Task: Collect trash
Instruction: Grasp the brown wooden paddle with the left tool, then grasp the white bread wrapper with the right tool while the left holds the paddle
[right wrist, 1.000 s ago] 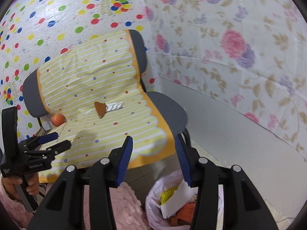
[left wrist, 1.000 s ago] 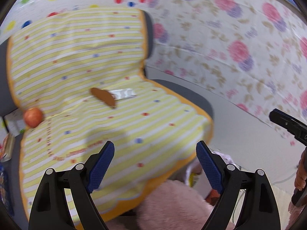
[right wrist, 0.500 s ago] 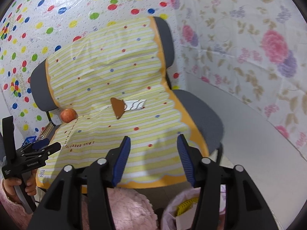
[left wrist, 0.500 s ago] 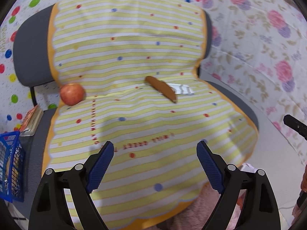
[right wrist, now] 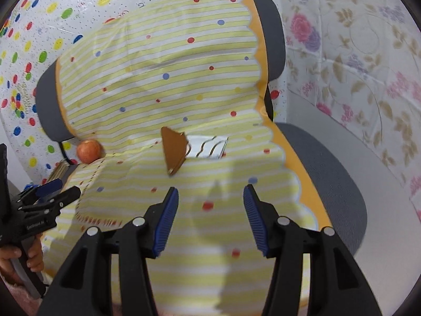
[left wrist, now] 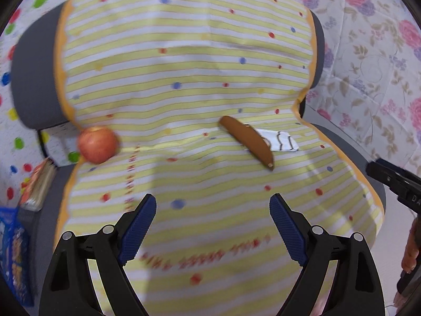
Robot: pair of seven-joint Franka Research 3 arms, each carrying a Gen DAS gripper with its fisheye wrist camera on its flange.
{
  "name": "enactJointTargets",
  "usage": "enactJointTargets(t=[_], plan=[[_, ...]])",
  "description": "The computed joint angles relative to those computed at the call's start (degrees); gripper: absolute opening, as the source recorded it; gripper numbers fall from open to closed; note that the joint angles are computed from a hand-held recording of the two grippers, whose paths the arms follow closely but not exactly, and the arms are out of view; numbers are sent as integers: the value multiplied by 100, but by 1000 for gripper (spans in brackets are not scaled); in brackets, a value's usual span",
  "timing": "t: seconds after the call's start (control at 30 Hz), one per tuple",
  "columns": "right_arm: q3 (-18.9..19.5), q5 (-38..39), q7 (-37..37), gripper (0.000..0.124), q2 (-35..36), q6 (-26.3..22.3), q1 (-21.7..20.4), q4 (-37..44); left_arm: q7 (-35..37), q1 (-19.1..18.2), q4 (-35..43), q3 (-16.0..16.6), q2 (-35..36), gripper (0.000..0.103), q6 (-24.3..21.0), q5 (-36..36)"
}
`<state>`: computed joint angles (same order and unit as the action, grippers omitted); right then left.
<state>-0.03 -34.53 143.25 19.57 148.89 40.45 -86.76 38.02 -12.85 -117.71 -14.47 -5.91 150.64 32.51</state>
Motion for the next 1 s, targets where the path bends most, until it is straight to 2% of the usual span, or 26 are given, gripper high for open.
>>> enactJointTargets(t=[0.1,0.23,0.37,0.57,0.7,0.77,0.83,0.87,0.9,1.0], plan=[[-47,86,-272,51,392,-169,-52,556,230,-64,595,11,609,87,1,-80],[-236,252,-489,51,850,-373,-60,1229,340,-250,1545,114,1450,87,-374,-112],[-405,376,-577,51,1100,-385,-71,1556,279,-475,2544,279,2232,87,-812,-178],[-526,647,-721,51,1326,-346,-122,1781,530,-747,4158,489,3406,87,-1639,-467],[-565,783,-783,49,1394,-393,-152,1834,673,-894,5042,629,3986,87,-2127,-620],[-581,854,-788,48,1456,-422,-170,1908,813,-964,5620,681,4339,86,-2573,-723],[-587,927,-813,48,1522,-442,-194,1992,887,-1074,5942,799,4537,84,-2810,-655],[-630,921,-760,48,1547,-464,-172,2027,921,-1076,5950,804,4546,78,-2786,-673],[-615,963,-787,48,1575,-460,-192,2059,933,-1061,5824,807,4477,64,-2661,-676],[-512,1170,-1016,47,1714,-445,-281,2231,1020,-908,5229,715,4125,56,-2225,-814]])
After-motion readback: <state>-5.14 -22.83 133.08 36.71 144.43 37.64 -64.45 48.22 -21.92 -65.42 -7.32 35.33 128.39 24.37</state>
